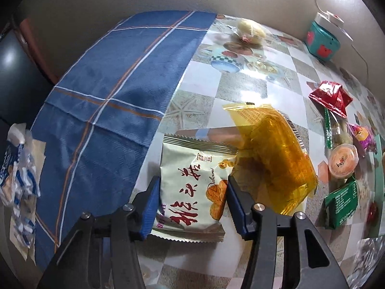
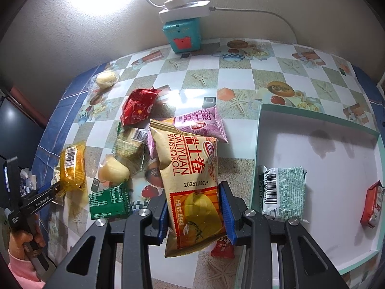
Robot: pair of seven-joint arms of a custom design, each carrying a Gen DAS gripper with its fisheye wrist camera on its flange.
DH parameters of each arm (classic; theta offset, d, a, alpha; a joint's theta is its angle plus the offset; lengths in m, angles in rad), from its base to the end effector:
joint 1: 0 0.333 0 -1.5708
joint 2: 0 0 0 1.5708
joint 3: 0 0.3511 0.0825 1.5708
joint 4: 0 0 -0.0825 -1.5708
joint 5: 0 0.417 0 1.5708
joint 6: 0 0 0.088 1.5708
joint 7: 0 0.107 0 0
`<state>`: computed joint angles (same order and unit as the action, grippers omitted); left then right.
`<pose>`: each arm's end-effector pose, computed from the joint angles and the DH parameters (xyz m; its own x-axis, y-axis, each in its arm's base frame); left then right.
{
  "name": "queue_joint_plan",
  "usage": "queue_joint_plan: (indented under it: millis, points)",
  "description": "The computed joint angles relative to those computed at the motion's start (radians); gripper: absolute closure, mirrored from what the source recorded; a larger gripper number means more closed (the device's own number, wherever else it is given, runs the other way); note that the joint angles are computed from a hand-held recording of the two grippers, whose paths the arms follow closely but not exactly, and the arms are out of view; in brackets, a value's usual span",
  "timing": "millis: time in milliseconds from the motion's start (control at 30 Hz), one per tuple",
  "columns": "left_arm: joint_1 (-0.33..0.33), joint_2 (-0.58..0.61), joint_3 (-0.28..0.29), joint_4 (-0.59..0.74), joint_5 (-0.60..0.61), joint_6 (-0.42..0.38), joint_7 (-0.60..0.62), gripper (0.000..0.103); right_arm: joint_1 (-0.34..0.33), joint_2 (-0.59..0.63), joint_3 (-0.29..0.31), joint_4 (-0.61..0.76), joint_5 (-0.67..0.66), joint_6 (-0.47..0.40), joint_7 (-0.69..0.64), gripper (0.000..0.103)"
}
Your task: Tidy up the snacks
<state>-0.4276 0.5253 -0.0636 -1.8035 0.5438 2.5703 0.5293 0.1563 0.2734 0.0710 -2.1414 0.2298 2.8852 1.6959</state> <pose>0.6300 -0.3413 0.2850 0.1440 -0.9890 -0.0331 -0.9152 -0.1204 -0.3845 0.6257 0.1294 0.3356 -0.0624 -0.9729 -0.2227 -0.9004 0.1512 -0.4080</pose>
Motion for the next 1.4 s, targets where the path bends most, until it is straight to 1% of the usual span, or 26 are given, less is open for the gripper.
queue_joint_plan:
  millis: [167,300,433,567,700,833,967,1100,1233,1400]
  points:
    - [-0.019,-0.061,0.019,-0.047,0.035,-0.005,-0.096,0.049,-0.018,-0.016,0.021,-0.008,0.039,0.011,-0.036,0.063]
    - [-0.032,-0.116,0.015,-0.059,0.092,-0.026,-0.182,0.049,-0.039,-0.032,0.044,-0.017,0.098,0.021,-0.085,0.063]
    - [-0.042,-0.159,-0.012,-0.037,0.153,-0.046,-0.250,0.048,-0.051,-0.059,0.055,-0.035,0.164,0.035,-0.134,0.063]
    - [-0.063,-0.150,-0.045,0.044,0.196,-0.065,-0.273,0.048,-0.046,-0.097,0.035,-0.067,0.189,0.055,-0.144,0.063]
    - [-0.095,-0.104,-0.063,0.145,0.203,-0.066,-0.266,0.048,-0.041,-0.144,0.005,-0.108,0.185,0.073,-0.132,0.063]
    - [-0.137,-0.053,-0.068,0.237,0.187,-0.047,-0.259,0.048,-0.033,-0.187,-0.032,-0.152,0.136,0.100,-0.085,0.063]
    - [-0.181,0.001,-0.062,0.327,0.167,-0.053,-0.222,0.048,-0.051,-0.219,-0.049,-0.185,0.164,0.113,-0.085,0.063]
    - [-0.227,0.056,-0.049,0.415,0.152,-0.063,-0.191,0.048,-0.061,-0.246,-0.103,-0.220,-0.002,0.115,0.089,0.063]
    - [-0.255,0.114,-0.046,0.490,0.113,-0.050,-0.149,0.048,-0.095,-0.269,-0.125,-0.247,-0.063,0.107,0.174,0.063]
    - [-0.286,0.202,-0.049,0.603,0.042,-0.051,-0.055,0.048,-0.136,-0.284,-0.143,-0.270,-0.100,0.098,0.247,0.063]
